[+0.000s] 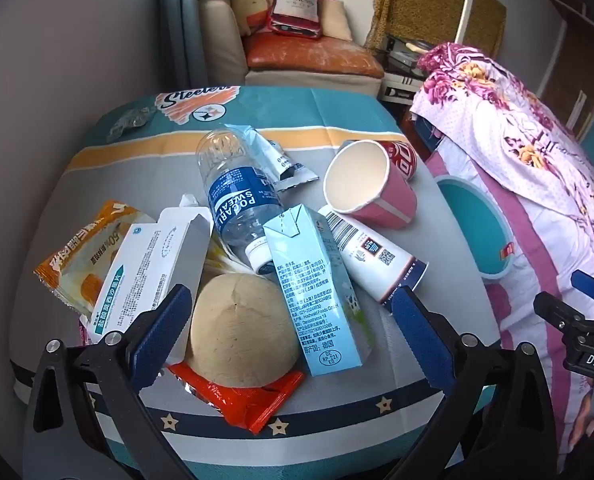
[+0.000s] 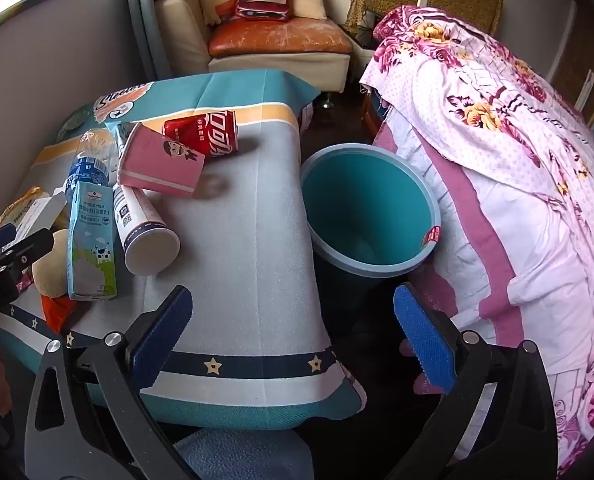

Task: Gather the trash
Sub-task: 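Move both tools toward the items piled on the table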

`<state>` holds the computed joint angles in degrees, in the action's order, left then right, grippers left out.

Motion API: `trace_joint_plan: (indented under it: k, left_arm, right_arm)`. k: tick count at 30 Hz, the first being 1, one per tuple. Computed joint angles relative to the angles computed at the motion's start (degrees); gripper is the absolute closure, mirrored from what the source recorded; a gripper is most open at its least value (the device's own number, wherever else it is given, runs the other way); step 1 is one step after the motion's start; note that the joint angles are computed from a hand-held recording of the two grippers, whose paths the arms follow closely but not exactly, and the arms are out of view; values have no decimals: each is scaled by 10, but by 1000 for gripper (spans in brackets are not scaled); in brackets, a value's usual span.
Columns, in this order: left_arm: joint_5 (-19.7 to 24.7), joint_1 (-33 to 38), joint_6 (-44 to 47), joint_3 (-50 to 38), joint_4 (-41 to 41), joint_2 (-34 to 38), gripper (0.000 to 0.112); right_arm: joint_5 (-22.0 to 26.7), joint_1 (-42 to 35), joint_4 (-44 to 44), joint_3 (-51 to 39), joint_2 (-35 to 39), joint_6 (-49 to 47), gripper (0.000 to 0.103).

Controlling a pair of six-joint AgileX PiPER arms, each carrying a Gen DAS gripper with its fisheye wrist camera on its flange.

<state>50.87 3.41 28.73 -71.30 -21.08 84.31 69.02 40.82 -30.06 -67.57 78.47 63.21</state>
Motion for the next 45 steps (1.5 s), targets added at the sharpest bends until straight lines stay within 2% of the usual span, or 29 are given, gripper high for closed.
trace_joint_plan:
  k: [5, 10, 45]
  left_arm:
    - [11, 25, 29, 5, -34, -9, 12]
    - [32, 1, -19, -27, 8, -2, 12]
    - [11, -3, -1, 3, 4, -1, 12]
  right_arm:
    - [0, 0, -3, -1, -3, 1, 6]
    - [-1, 3, -5, -1, -2, 7, 6]
    - [-39, -11, 30, 23, 12, 2, 6]
